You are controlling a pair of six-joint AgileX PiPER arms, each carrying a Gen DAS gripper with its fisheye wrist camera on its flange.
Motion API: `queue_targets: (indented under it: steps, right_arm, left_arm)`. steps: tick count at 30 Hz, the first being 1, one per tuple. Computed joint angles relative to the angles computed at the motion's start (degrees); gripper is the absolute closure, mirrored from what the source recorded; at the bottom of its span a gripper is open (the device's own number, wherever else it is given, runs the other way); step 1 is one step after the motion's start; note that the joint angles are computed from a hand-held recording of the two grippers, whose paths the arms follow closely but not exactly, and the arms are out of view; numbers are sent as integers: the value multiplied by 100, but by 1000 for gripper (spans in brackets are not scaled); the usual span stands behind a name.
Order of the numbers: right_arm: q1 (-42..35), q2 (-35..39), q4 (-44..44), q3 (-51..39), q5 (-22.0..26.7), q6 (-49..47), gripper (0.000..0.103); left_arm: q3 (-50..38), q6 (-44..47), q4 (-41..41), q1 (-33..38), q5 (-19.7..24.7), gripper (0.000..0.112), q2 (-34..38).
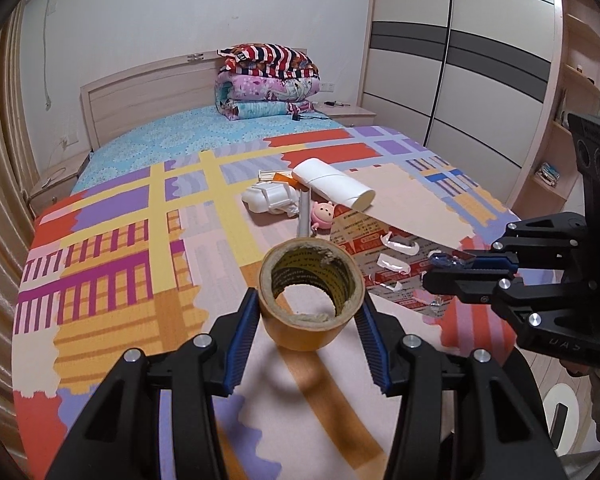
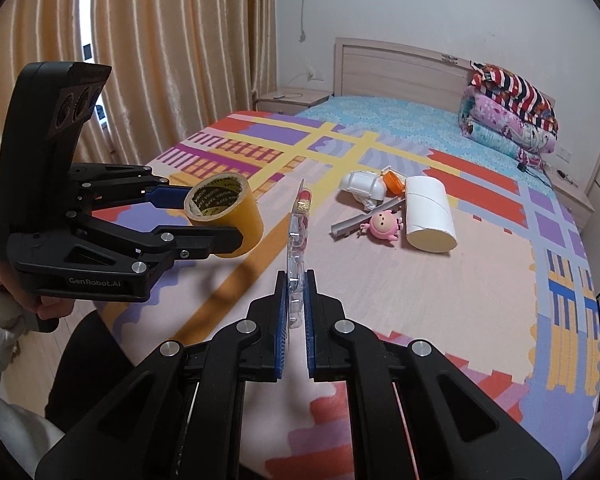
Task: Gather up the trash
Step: 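Carry the tape roll and blister pack with both tools over the black trash bin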
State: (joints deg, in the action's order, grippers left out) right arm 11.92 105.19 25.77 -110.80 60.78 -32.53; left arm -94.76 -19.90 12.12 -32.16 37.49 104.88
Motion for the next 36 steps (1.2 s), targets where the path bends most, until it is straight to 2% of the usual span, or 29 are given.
queue_targets:
  steps: [7,23,30,36]
  right_arm:
    - [-27,-888,207,1021,-162,-225,95]
    - [-96,-2468,559,3166,-207,-853,95]
    - [-13,-2819,507,4062,-154,-1010,95]
    - [71,-2827,437,4715,-108,-1097,95]
  left_arm:
    - [1184,-992,777,-468,-295,65,-966]
    - [3100,-3055,2009,-1645,-323,65,-2363]
    - [3711,-3127,1751,-2069,-343,65,-2400]
    - [4058,-2717,1077,-2062,-703,65,-2068]
